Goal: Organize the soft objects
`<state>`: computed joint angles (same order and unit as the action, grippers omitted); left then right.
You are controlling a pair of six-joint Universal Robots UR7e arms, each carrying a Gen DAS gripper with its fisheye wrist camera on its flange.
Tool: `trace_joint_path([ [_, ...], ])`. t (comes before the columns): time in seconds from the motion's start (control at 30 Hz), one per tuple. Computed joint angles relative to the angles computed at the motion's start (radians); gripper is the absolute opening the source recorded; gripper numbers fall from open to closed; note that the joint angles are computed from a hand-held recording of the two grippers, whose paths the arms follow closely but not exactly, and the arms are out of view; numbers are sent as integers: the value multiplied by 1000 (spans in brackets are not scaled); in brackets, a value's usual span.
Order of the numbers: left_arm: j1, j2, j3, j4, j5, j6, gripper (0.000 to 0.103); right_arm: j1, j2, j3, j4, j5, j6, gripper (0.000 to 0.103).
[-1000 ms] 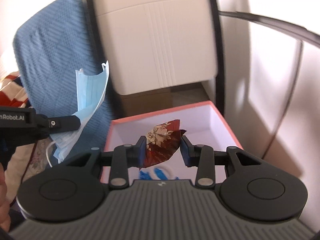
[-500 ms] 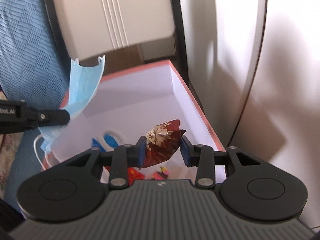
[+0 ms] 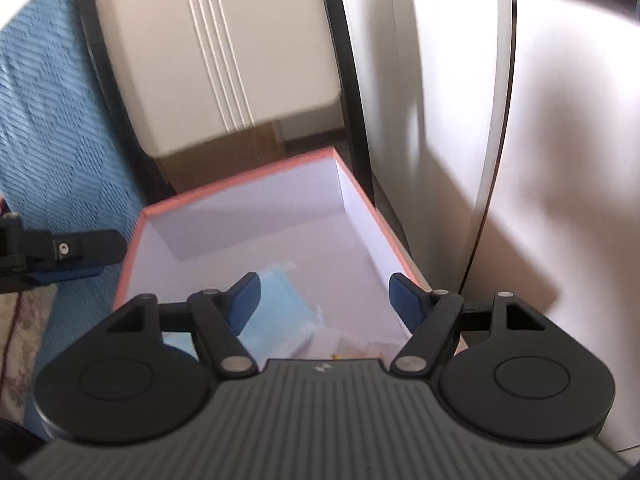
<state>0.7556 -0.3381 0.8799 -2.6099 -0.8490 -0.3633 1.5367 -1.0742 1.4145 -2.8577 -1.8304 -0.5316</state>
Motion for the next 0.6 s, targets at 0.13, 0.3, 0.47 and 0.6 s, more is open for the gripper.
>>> trace_joint_path([
  [0.13, -32, -48, 66, -68, 26, 31, 62, 22, -45, 39, -32, 23, -23, 73],
  [0.3, -73, -112, 158, -156, 55, 95, 67, 55, -110, 100, -64, 38, -22, 73],
  [0.47, -105, -170, 241, -212, 84, 138, 70, 87, -172, 163, -82, 31, -19, 73],
  [0.6, -126, -215, 305, -235, 106, 151, 70, 109, -204, 205, -105, 13, -5, 73],
])
